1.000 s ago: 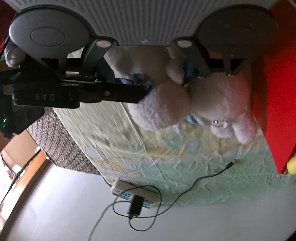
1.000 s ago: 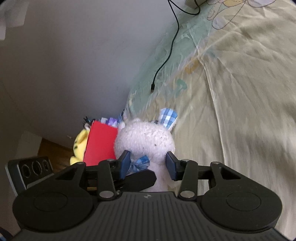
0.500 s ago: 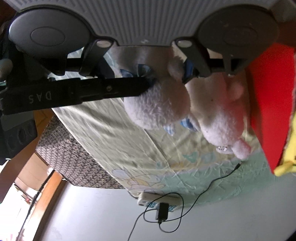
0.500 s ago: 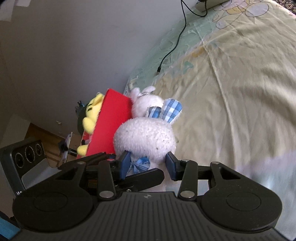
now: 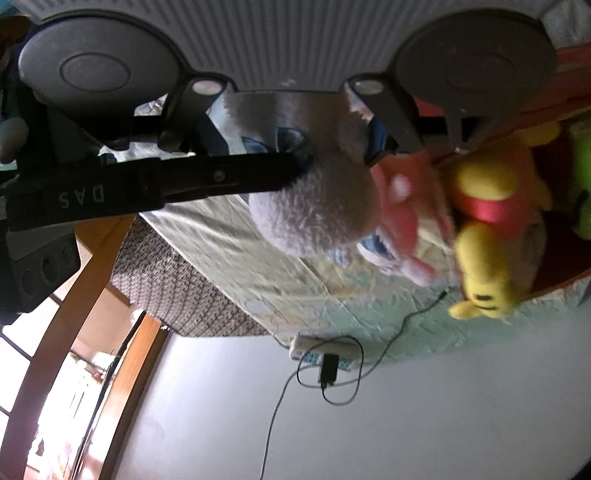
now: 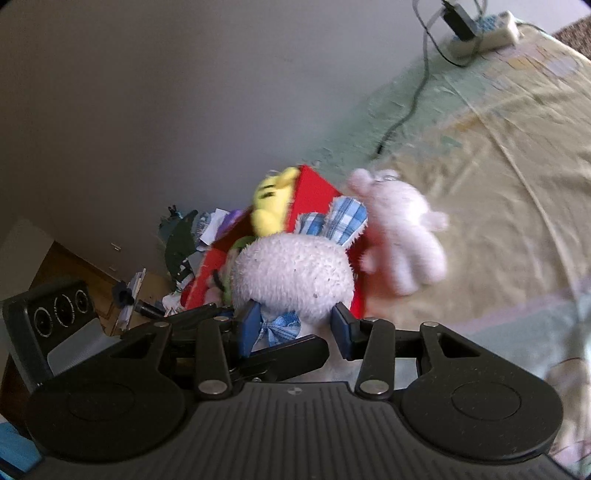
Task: Organize objects
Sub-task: 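Lift the white plush with the right gripper and carry it over the red box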
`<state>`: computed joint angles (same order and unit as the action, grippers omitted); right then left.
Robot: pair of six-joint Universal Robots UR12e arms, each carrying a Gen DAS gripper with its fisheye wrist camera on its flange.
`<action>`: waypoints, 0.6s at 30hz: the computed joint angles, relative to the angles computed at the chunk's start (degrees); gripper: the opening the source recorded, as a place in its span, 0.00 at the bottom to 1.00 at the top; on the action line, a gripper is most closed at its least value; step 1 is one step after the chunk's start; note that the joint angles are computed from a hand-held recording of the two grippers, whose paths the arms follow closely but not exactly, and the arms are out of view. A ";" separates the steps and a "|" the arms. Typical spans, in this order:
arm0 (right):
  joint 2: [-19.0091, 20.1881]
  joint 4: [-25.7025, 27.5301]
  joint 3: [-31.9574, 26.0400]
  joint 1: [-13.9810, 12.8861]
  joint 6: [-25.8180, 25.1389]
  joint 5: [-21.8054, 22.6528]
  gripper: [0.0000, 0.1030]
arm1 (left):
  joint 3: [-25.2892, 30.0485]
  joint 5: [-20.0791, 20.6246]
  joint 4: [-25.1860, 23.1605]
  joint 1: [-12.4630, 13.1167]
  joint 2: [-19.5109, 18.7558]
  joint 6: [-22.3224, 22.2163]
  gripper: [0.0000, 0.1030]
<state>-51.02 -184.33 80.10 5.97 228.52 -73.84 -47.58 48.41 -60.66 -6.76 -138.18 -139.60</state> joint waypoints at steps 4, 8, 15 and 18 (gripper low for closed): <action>0.97 -1.53 -2.26 1.56 -0.43 -2.82 0.44 | -0.07 -3.12 0.55 1.54 0.35 1.34 0.73; 2.61 -2.94 -5.21 2.77 -1.07 -5.00 0.44 | -0.42 -6.37 3.04 3.04 0.61 1.58 0.73; 6.39 -2.49 -11.93 4.42 -4.98 -7.97 0.44 | 1.99 -7.80 6.71 4.61 -0.99 0.83 0.73; 8.21 -1.39 -15.32 4.62 -6.77 -8.27 0.44 | 4.29 -7.46 7.87 4.98 -2.38 0.60 0.73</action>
<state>-42.81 -185.72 64.78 10.59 221.75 -82.11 -43.30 40.95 -52.79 -1.78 -140.56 -139.01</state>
